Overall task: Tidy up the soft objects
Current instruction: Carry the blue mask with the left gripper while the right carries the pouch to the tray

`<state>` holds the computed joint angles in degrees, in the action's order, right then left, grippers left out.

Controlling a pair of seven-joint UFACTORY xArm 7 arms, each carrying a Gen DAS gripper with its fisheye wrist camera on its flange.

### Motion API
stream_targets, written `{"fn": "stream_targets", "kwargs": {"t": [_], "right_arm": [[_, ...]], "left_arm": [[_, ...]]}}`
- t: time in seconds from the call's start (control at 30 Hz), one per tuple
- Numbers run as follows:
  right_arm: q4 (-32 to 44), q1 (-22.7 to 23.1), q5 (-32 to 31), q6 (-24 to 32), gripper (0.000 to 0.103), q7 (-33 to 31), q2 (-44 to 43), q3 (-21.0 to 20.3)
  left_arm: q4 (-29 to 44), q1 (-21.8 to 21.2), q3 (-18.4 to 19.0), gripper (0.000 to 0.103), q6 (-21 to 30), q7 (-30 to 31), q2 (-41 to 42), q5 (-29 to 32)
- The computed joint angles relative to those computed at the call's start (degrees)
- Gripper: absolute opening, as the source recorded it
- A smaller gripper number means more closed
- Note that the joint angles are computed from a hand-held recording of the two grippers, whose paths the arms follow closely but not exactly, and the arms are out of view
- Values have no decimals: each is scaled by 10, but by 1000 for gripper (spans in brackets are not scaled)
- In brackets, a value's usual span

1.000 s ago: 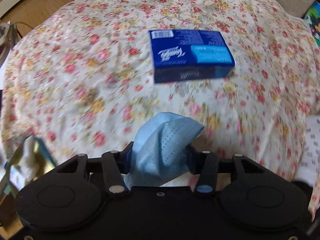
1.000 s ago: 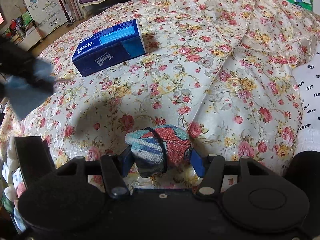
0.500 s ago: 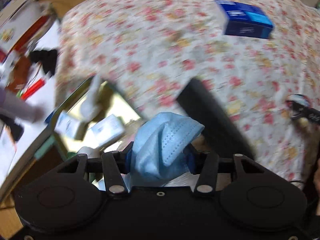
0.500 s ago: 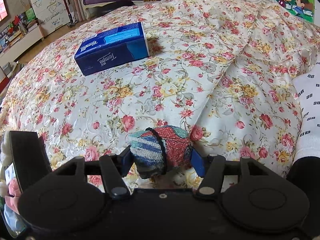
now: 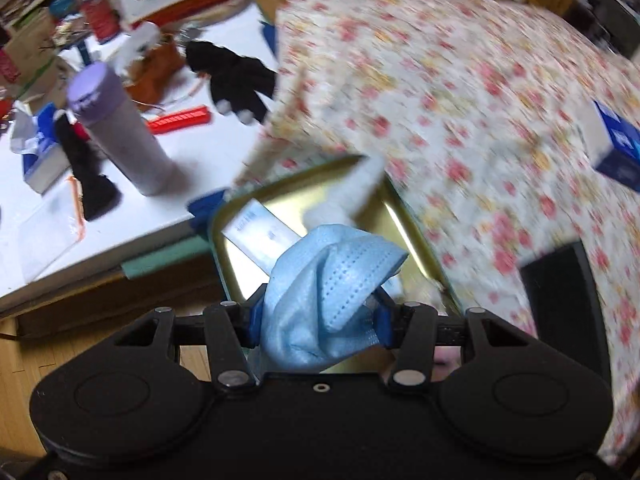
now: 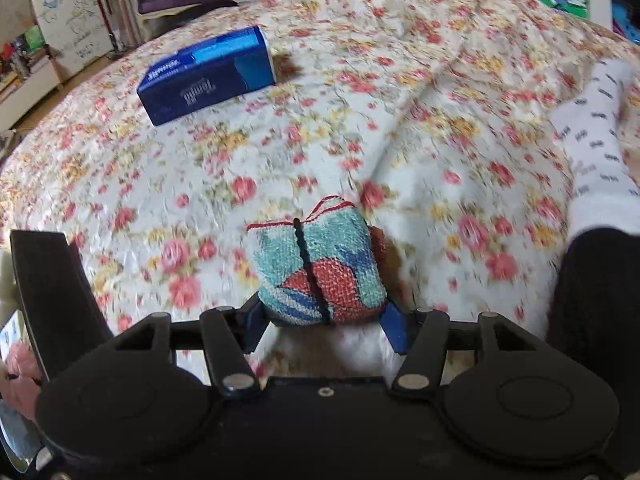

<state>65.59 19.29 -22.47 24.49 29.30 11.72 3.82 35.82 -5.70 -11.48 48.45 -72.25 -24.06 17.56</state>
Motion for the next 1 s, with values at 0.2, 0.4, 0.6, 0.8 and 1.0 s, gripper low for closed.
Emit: {"fn": "stream_targets", "kwargs": {"t": [0.2, 0.4, 0.6, 0.8, 1.0], "right_arm": [[-14, 6, 17, 27, 55, 20, -47, 18], [-21, 18, 71, 35, 55, -26, -96, 57], [13, 51, 183, 52, 56, -127, -81, 93], [73, 107, 195, 82, 56, -160, -21, 114], [130, 159, 166, 129, 56, -148, 43, 110]], "left_arm": [[-18, 10, 18, 50, -58, 14, 20, 5], [-4, 17, 13, 50, -76, 6, 83, 34], [-1, 12, 23, 50, -70, 2, 117, 68], [-35, 5, 44, 50, -117, 33, 103, 36], [-52, 18, 37, 52, -155, 45, 87, 18]]}}
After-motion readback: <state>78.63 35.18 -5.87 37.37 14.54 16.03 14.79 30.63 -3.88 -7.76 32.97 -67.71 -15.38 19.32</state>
